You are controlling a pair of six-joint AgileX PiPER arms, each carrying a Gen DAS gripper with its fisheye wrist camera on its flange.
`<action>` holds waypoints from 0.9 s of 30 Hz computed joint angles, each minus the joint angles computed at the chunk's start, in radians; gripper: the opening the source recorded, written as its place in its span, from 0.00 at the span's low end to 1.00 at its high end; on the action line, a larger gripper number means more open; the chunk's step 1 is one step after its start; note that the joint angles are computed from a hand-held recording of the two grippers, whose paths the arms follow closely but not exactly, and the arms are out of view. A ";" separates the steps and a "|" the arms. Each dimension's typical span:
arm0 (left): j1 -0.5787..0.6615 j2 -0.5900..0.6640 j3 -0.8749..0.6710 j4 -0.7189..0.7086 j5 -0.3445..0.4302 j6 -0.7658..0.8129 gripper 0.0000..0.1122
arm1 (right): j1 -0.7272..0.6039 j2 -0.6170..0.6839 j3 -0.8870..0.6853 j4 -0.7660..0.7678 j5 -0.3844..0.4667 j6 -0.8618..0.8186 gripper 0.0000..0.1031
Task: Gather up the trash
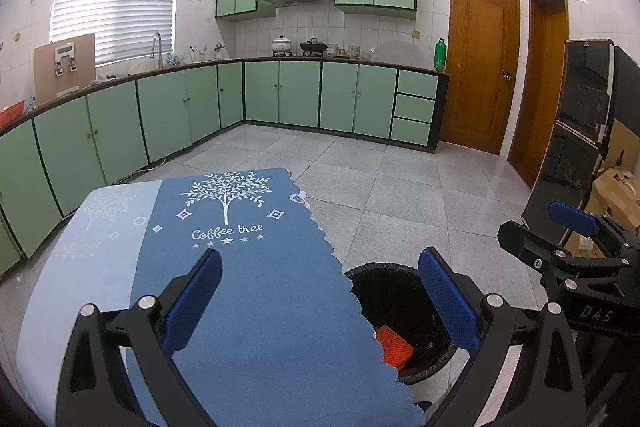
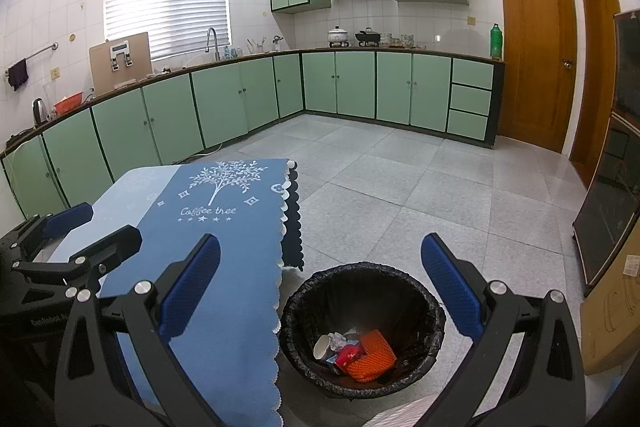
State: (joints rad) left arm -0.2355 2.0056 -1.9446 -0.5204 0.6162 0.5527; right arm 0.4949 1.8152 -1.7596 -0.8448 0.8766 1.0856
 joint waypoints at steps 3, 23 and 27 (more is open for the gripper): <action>0.000 0.000 -0.001 0.001 0.001 -0.002 0.86 | -0.003 0.001 0.000 -0.001 -0.004 0.000 0.95; 0.002 -0.003 0.010 -0.004 -0.009 0.003 0.86 | 0.002 -0.001 0.011 -0.013 -0.011 0.012 0.95; 0.002 -0.003 0.009 -0.003 -0.008 0.001 0.86 | 0.001 -0.002 0.010 -0.010 -0.010 0.009 0.95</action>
